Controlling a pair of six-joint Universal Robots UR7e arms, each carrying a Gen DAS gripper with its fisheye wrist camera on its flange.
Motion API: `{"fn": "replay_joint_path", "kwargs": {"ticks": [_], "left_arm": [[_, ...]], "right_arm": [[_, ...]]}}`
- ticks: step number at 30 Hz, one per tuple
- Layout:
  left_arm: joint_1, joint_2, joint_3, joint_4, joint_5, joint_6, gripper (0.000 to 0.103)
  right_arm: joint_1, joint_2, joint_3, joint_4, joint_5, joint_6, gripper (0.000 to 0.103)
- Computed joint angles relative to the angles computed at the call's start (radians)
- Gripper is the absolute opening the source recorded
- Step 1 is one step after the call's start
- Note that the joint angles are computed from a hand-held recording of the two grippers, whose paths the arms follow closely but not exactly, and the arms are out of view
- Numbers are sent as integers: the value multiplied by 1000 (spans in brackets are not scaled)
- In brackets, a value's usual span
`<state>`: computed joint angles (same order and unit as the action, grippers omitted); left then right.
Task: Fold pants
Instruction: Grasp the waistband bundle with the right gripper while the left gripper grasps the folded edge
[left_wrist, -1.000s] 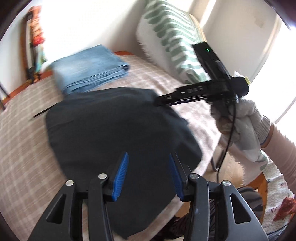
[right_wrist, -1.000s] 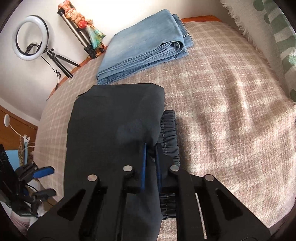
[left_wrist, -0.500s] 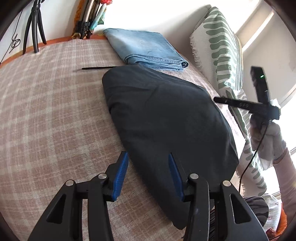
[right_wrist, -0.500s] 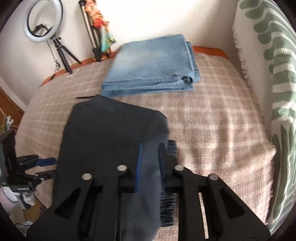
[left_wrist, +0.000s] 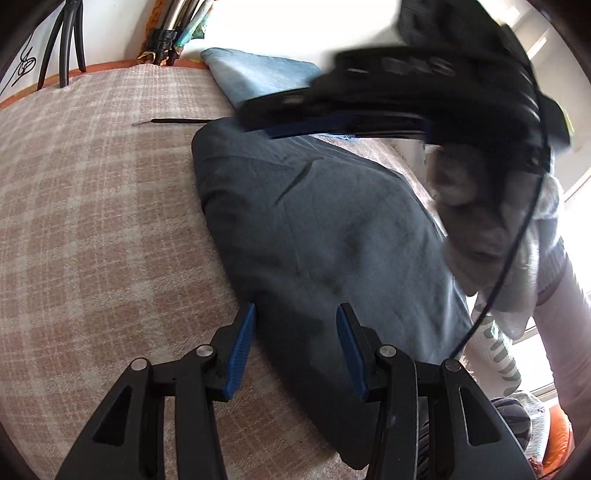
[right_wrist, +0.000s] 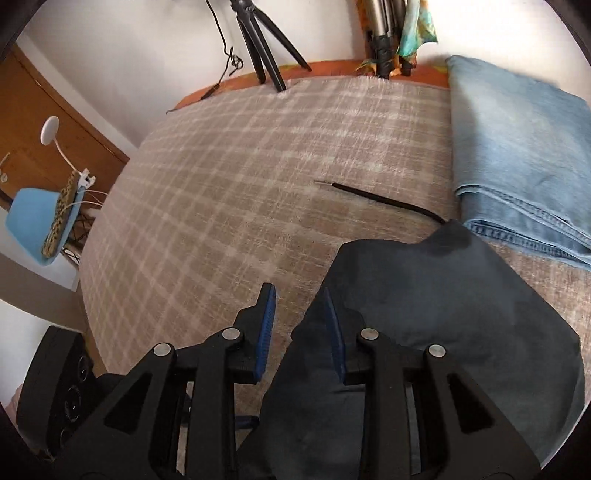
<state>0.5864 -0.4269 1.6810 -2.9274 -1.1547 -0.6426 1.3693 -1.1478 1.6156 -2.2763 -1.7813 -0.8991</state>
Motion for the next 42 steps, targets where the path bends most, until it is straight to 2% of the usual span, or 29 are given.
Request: {"fn": "replay_joint_path", "kwargs": {"ticks": [4, 8, 11, 14, 16, 19, 21, 24, 29, 31, 33, 36, 39, 41, 42], "left_arm": [[-1, -6, 35, -42, -16, -5, 42], [-4, 4, 42, -59, -25, 5, 42], [-8, 8, 43, -61, -29, 8, 42], [-14, 10, 37, -42, -31, -3, 42], [-16, 1, 38, -21, -30, -19, 42], [-9, -20, 44, 10, -13, -42, 43], [-1, -33, 43, 32, -8, -61, 42], [27, -47, 33, 33, -40, -97, 43], [56, -35, -5, 60, -72, -76, 43], [68, -22, -25, 68, -89, -76, 43], [76, -4, -46, 74, -100, -84, 43], [73, 21, -69, 64, -93, -79, 43], [70, 24, -75, 59, -92, -82, 43], [79, 33, -81, 30, -104, -91, 43], [83, 32, -79, 21, -110, -92, 44]], "right_arm": [[5, 64, -23, -63, -70, 30, 27], [-10, 78, -54, -73, -48, 66, 13], [-15, 76, -63, -58, -33, 84, 12], [-21, 45, -67, -17, 5, 93, 23], [-31, 7, -69, 28, 37, 84, 44], [-57, -72, -52, 47, 82, 28, 66], [-86, -115, -67, 89, 108, 7, 75], [-145, -157, -110, 131, 129, -9, 86], [-255, -147, -243, 234, 150, 36, 89], [-299, -130, -302, 311, 188, 52, 90], [-326, -122, -323, 339, 216, 45, 90], [-345, -110, -332, 367, 237, 23, 90], [-355, -83, -365, 456, 265, 8, 90], [-354, -62, -385, 494, 258, -2, 91], [-357, -60, -383, 495, 269, -17, 94]]}}
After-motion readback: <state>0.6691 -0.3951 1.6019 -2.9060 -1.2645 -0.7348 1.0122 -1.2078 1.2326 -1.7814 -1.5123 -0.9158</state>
